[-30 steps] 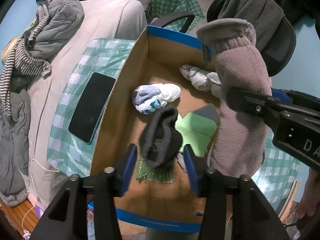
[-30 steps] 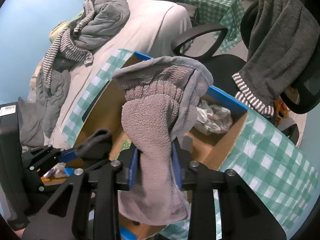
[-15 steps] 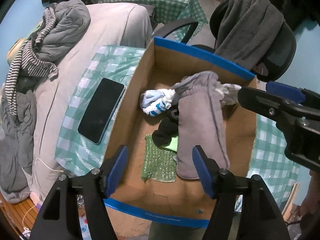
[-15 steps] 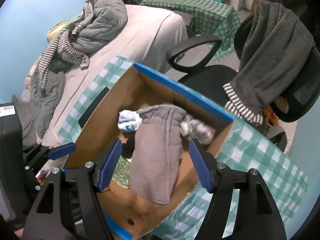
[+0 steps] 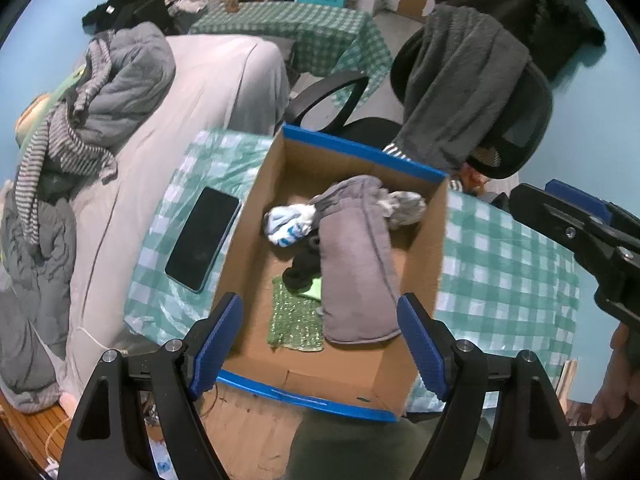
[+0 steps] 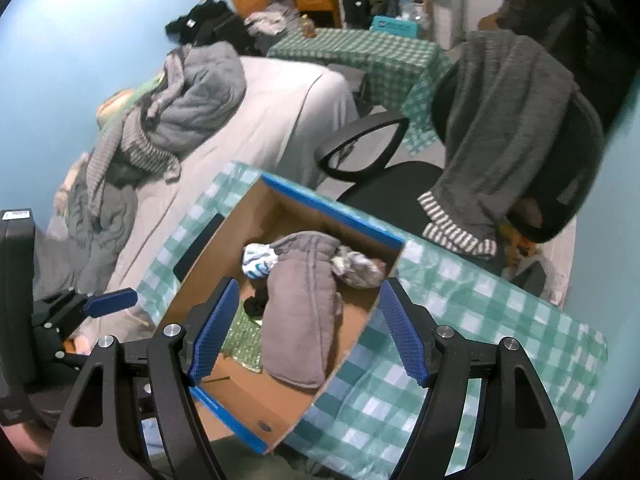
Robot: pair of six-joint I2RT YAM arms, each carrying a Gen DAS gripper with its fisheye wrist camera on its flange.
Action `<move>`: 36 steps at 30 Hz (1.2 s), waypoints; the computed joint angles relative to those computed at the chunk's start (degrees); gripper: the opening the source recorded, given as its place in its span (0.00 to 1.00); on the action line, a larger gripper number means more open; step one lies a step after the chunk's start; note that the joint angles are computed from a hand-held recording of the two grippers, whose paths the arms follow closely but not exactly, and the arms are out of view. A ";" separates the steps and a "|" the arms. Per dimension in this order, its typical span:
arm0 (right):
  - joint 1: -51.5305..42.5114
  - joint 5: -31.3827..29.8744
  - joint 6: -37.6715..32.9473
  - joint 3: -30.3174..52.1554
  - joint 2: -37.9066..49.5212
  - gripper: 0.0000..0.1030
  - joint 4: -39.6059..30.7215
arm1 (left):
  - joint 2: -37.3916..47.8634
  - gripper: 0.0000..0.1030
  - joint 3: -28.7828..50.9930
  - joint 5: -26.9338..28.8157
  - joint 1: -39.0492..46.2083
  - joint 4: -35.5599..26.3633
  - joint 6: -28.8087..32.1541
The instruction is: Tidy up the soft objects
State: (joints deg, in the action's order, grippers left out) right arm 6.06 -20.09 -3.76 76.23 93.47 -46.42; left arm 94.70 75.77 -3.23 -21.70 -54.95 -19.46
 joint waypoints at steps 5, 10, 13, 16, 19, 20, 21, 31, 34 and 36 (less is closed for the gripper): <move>-3.36 0.26 -0.32 -1.14 -4.46 0.71 -1.54 | -1.01 0.78 2.37 -1.09 -2.46 -1.93 -0.57; -5.63 1.03 -1.09 -1.79 -6.93 0.71 -2.94 | -2.17 0.78 3.91 -2.40 -4.83 -3.46 -1.16; -6.55 1.43 -1.73 -2.43 -8.80 0.71 -3.49 | -2.41 0.79 4.93 -2.85 -6.03 -4.50 -1.90; -6.79 2.45 -1.58 -3.04 -10.36 0.71 -3.65 | -2.87 0.79 5.48 -3.27 -7.00 -5.18 -2.89; -7.73 2.76 -2.25 -3.53 -11.52 0.71 -4.18 | -3.28 0.79 5.80 -3.63 -7.78 -5.25 -3.66; -7.95 3.01 -2.47 -3.85 -11.95 0.71 -4.22 | -3.34 0.78 5.92 -3.82 -8.07 -5.22 -3.85; -8.17 3.35 -2.65 -4.10 -12.27 0.71 -4.29 | -3.39 0.79 6.05 -4.06 -8.47 -5.28 -4.14; -10.25 3.39 -3.38 -5.80 -13.85 0.71 -5.14 | -3.50 0.78 6.38 -6.04 -11.43 -5.19 -5.75; -10.81 3.02 -3.36 -6.03 -13.94 0.71 -5.36 | -3.25 0.79 7.22 -6.74 -12.31 -5.87 -6.05; -11.14 2.84 -3.63 -6.11 -13.99 0.71 -5.43 | -3.04 0.79 7.82 -7.01 -12.52 -6.24 -6.05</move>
State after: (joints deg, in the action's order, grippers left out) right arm -5.07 -17.25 -7.39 70.12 79.48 -51.86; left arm 91.66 83.59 -10.24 -34.22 -61.19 -25.51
